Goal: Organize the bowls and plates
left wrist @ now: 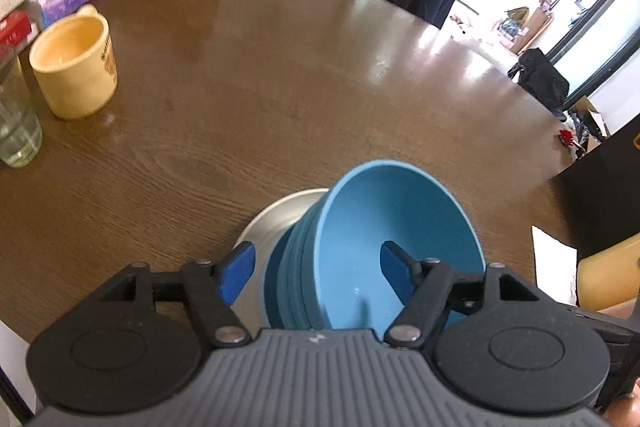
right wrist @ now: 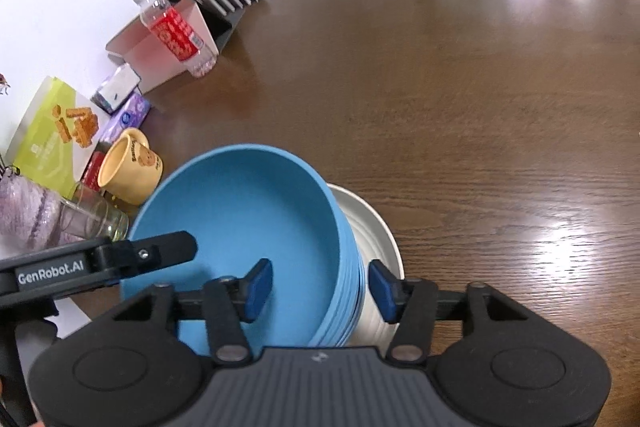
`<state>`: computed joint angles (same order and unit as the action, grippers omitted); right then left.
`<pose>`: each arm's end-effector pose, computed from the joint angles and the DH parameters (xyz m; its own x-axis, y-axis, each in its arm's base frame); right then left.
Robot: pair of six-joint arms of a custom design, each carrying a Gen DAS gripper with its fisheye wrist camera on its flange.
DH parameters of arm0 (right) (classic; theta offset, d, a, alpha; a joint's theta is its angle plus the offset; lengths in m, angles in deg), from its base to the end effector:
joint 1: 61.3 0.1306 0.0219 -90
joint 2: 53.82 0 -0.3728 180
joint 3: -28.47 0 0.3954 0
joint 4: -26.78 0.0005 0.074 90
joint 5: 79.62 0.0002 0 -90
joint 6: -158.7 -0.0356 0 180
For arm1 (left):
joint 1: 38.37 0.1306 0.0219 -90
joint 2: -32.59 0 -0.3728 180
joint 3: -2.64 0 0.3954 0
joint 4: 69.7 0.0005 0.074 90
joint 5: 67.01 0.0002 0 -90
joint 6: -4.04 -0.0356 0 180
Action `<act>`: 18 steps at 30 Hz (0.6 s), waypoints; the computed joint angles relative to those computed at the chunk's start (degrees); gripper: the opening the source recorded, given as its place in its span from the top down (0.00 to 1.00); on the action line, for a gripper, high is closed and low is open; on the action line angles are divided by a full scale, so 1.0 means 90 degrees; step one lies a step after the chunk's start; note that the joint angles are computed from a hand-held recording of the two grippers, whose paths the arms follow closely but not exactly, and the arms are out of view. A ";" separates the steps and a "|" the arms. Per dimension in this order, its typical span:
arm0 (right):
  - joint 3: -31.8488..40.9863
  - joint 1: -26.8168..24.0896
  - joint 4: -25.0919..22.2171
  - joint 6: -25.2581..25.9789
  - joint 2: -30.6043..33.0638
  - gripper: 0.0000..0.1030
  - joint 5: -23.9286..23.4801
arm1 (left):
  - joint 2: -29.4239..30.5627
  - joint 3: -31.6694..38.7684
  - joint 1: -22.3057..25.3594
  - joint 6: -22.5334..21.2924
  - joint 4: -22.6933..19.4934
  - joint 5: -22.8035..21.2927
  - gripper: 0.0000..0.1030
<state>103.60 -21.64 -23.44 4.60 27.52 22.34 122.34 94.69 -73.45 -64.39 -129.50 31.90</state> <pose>0.3275 0.2613 0.3656 -0.7625 0.5110 -0.3969 0.3428 0.8393 0.4220 0.3843 -0.2772 0.4271 -0.8756 0.1711 -0.4516 0.3376 0.8856 -0.3190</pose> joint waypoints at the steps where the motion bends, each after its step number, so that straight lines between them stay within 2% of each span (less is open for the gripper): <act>1: 0.0016 0.0091 -0.0074 -0.0087 -0.0066 0.38 0.0193 | -0.0059 -0.0001 0.0026 -0.0077 0.0024 -0.0009 0.27; 2: 0.0035 0.0195 -0.0151 -0.0179 -0.0123 0.34 0.0404 | -0.0140 -0.0038 0.0061 -0.0176 0.0063 -0.0015 0.23; 4: 0.0054 0.0419 -0.0312 -0.0339 -0.0247 0.16 0.0849 | -0.0317 -0.0119 0.0107 -0.0396 0.0159 -0.0052 0.16; 6: 0.0049 0.0717 -0.0456 -0.0515 -0.0370 0.09 0.1426 | -0.0534 -0.0254 0.0129 -0.0644 0.0338 -0.0136 0.02; 7: 0.0051 0.0870 -0.0560 -0.0619 -0.0416 0.01 0.1707 | -0.0686 -0.0382 0.0134 -0.0780 0.0504 -0.0203 0.00; 10: 0.0080 0.1340 -0.1026 -0.1038 -0.0492 0.00 0.2473 | -0.1197 -0.0853 0.0091 -0.1253 0.1071 -0.0491 0.00; 13: 0.0102 0.1776 -0.1487 -0.1499 -0.0535 0.00 0.2971 | -0.1730 -0.1308 0.0035 -0.1623 0.1512 -0.0679 0.00; 18: 0.0277 0.2573 -0.2514 -0.2445 -0.0443 0.00 0.3960 | -0.2588 -0.1983 -0.0200 -0.1763 0.1990 -0.1188 0.00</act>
<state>106.10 1.52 -46.06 -17.40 23.53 57.99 99.05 76.85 -75.25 -80.25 -111.59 21.21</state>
